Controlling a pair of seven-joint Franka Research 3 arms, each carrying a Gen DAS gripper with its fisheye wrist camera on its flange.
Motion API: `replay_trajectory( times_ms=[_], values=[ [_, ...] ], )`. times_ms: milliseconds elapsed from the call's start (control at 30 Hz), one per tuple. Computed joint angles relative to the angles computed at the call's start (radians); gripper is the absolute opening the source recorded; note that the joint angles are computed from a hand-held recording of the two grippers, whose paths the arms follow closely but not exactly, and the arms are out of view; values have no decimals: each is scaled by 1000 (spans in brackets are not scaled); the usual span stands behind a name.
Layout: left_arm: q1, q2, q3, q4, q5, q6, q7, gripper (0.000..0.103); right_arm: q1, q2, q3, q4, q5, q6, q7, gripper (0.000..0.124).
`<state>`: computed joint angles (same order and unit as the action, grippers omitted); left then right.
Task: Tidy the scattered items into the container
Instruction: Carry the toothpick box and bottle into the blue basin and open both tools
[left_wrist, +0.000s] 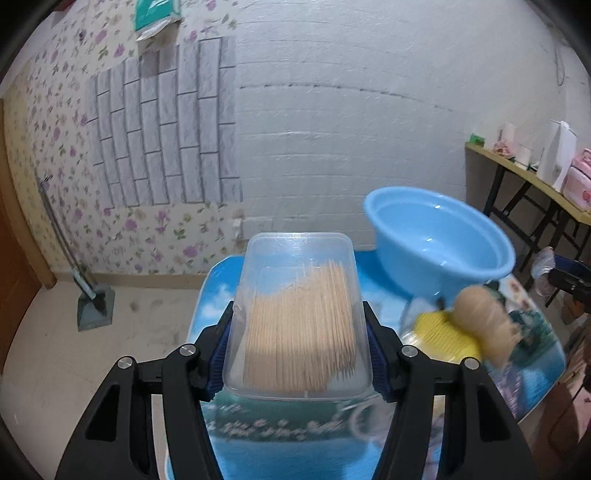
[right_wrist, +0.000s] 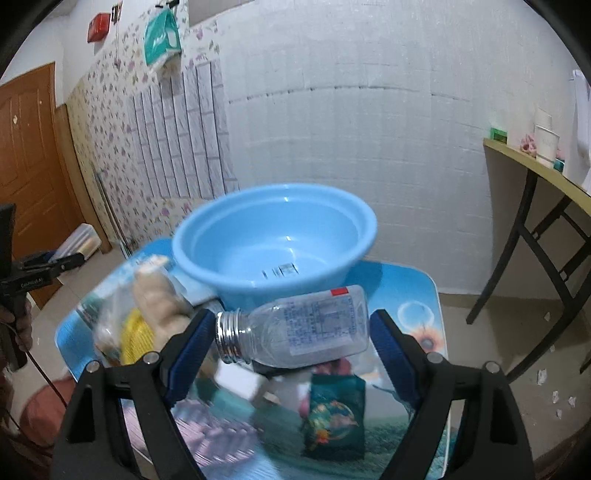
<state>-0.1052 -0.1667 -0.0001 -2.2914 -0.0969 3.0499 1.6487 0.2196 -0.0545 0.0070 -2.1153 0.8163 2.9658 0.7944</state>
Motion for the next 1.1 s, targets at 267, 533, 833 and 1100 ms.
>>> replay_trajectory(
  times_ms=[267,533,833,1100],
  values=[
    [-32,48,-40,111,-48,-33,17,60,17,29,11,86,123,-10,-100,86],
    [-32,151,-110,257,-88,-110,58,60,-4,89,28,174,196,-52,-160,86],
    [-12,284,-185,407,43,-210,-17,60,-46,179,53,266,115,-104,-91,86],
    [-21,378,-191,500,177,-262,-111,60,-73,258,82,340,55,-141,-63,86]
  ],
)
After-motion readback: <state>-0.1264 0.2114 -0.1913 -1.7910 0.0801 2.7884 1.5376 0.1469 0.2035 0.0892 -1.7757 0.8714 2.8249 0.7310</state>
